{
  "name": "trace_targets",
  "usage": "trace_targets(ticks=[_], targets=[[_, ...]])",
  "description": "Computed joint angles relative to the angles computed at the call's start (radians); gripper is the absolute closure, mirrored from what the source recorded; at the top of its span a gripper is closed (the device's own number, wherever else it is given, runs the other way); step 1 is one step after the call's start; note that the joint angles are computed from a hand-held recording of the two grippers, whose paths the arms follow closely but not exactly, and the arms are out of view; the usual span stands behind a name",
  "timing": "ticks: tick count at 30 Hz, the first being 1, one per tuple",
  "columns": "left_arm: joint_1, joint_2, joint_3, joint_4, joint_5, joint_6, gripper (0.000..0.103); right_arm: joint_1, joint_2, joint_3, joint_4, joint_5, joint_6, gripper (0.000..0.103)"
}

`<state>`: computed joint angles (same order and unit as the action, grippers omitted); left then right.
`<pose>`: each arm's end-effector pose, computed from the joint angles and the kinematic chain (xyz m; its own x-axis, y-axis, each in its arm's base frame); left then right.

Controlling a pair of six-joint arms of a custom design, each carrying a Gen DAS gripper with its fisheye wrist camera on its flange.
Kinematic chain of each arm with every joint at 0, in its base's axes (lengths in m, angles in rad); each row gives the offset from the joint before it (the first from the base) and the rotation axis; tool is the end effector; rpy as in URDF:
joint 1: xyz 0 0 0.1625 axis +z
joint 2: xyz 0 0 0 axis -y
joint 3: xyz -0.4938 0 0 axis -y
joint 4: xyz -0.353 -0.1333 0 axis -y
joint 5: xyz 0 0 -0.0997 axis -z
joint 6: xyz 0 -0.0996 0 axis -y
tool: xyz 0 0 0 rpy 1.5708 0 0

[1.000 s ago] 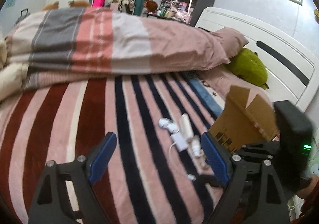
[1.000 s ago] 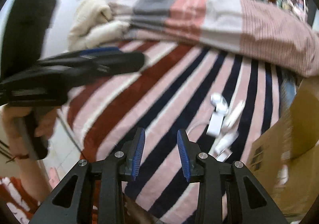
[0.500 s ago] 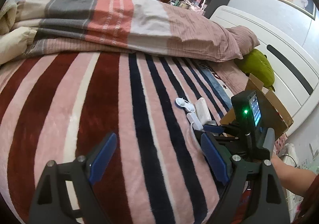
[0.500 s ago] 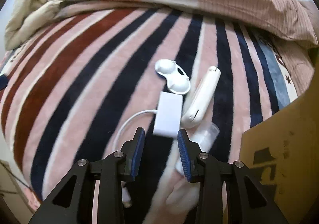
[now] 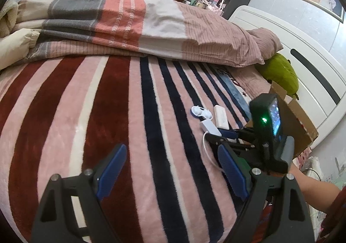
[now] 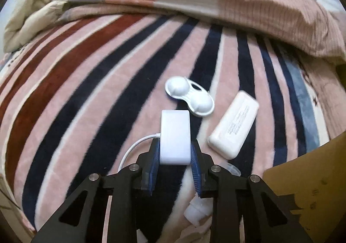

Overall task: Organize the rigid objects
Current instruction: 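Grasp the white adapter with the right tool, then carry the white adapter with the right tool and release it into the cardboard box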

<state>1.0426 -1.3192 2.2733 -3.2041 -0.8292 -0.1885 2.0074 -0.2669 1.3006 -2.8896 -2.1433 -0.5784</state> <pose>-0.0539 -0.4904 0.3583 -0.9091 -0.1209 -0.3985 0.2258 0.6611 -0.7155 0.4001 -0.6698 -0.0629 -0.4699 -0.6574 0.5891 -0.7914 0.6093 0.0487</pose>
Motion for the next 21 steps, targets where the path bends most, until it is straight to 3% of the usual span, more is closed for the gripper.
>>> trace_targets(ticks=[8,9,12,15,21], targets=[[-0.027,-0.001,-0.068,0.015,-0.113,0.048,0.02,0.047,-0.135,0.139,0.007,0.243,-0.062,0.08],[-0.029,0.001,-0.083,0.02,-0.145,0.058,0.024,0.052,-0.154,0.151,0.011,0.274,-0.071,0.08],[-0.031,0.011,-0.139,0.054,-0.24,0.067,0.053,0.067,-0.207,0.184,0.01,0.355,-0.099,0.08],[-0.061,0.035,-0.194,0.107,-0.233,0.086,0.075,0.071,-0.251,0.215,-0.014,0.402,-0.126,0.08],[-0.119,0.107,-0.319,0.182,-0.232,0.132,0.077,0.045,-0.335,0.238,-0.055,0.461,-0.127,0.08]])
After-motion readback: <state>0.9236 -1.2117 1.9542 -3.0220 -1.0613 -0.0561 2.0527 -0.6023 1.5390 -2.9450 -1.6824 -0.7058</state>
